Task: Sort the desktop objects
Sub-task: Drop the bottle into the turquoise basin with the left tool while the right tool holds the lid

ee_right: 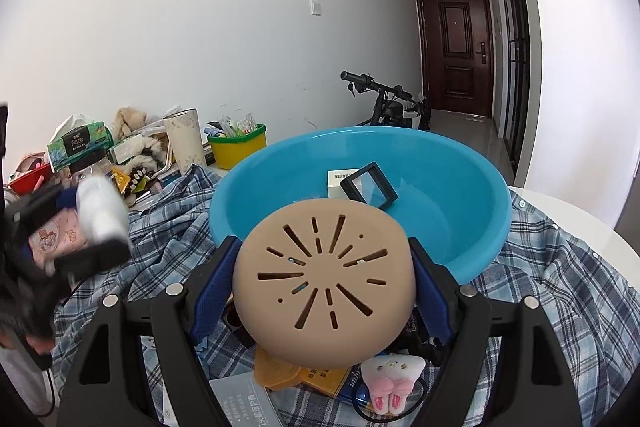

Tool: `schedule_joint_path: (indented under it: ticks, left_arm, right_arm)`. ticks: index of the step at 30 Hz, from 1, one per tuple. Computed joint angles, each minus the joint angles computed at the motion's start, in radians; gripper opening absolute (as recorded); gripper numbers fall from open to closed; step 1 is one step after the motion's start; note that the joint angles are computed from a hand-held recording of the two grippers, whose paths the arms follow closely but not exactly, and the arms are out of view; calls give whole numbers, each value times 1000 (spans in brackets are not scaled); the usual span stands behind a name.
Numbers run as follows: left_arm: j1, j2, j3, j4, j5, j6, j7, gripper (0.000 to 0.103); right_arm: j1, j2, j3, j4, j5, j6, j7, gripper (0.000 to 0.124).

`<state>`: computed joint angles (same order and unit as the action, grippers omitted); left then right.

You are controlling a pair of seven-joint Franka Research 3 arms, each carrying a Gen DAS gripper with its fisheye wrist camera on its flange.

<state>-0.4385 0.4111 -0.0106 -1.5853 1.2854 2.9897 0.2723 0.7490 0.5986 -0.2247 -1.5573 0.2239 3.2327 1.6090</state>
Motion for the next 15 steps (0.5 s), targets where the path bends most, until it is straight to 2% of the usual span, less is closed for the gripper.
schedule_joint_path:
  ticks: [4,7,9,12,15]
  left_arm:
    - [10,79,-3,140,-64,-5,69,95]
    - [11,172,2,277,-159,-11,146,95]
    - [35,255,-39,389,-273,-52,265,95]
    - [63,369,-95,530,-406,-84,420,95]
    - [62,451,-103,620,-488,-115,499,95]
  right_arm:
    - [25,11,-43,34,-6,-22,23,79]
    - [77,51,-139,97,-15,-30,73,79]
    - [84,85,-177,152,-24,-42,106,79]
    - [27,130,-133,242,-45,-76,128,79]
    - [7,167,-126,288,-82,-106,159,79]
